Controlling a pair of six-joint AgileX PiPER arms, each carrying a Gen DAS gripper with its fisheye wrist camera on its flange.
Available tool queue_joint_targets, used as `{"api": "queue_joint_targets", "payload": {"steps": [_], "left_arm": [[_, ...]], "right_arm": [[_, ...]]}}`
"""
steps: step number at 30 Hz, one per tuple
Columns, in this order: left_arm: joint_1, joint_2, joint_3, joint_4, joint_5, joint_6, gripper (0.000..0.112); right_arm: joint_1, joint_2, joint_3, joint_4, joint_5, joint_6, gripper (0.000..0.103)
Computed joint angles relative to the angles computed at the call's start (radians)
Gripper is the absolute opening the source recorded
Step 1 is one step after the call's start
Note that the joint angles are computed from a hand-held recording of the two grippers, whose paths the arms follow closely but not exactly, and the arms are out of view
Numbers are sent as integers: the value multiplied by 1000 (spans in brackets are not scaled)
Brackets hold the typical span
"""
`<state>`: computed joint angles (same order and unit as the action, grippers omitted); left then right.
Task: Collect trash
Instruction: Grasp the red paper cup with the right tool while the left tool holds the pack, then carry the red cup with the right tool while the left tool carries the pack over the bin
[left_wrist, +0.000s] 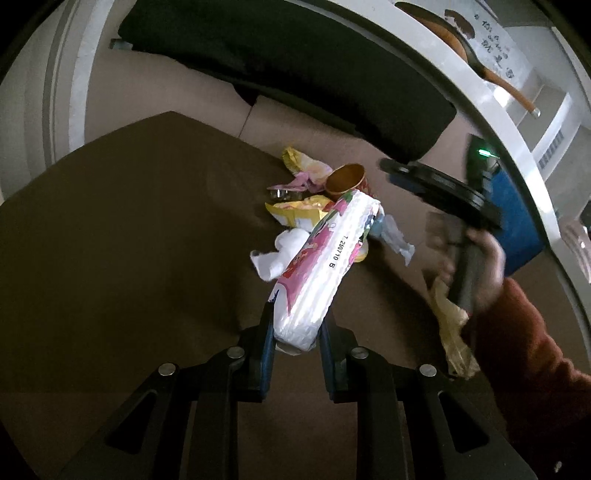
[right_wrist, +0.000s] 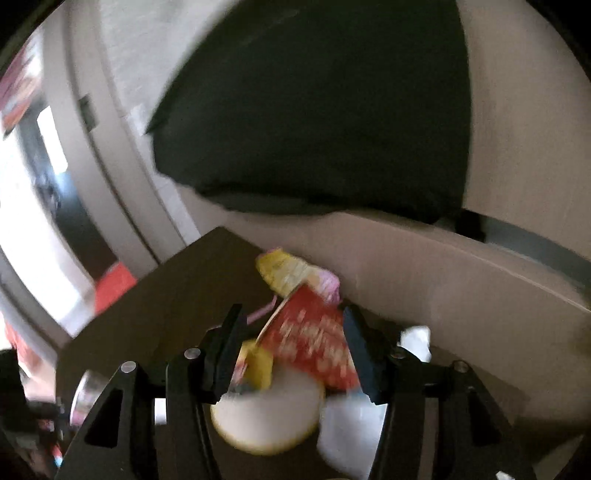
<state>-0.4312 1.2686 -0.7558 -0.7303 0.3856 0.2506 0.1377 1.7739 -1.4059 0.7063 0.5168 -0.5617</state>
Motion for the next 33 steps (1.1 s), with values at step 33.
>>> {"api": "queue_joint_targets", "payload": {"steps": [33], "left_arm": [[92,-180,131,-127,40,105,23]], "right_arm": [[127,-378,549,-52,37,-232,68]]}}
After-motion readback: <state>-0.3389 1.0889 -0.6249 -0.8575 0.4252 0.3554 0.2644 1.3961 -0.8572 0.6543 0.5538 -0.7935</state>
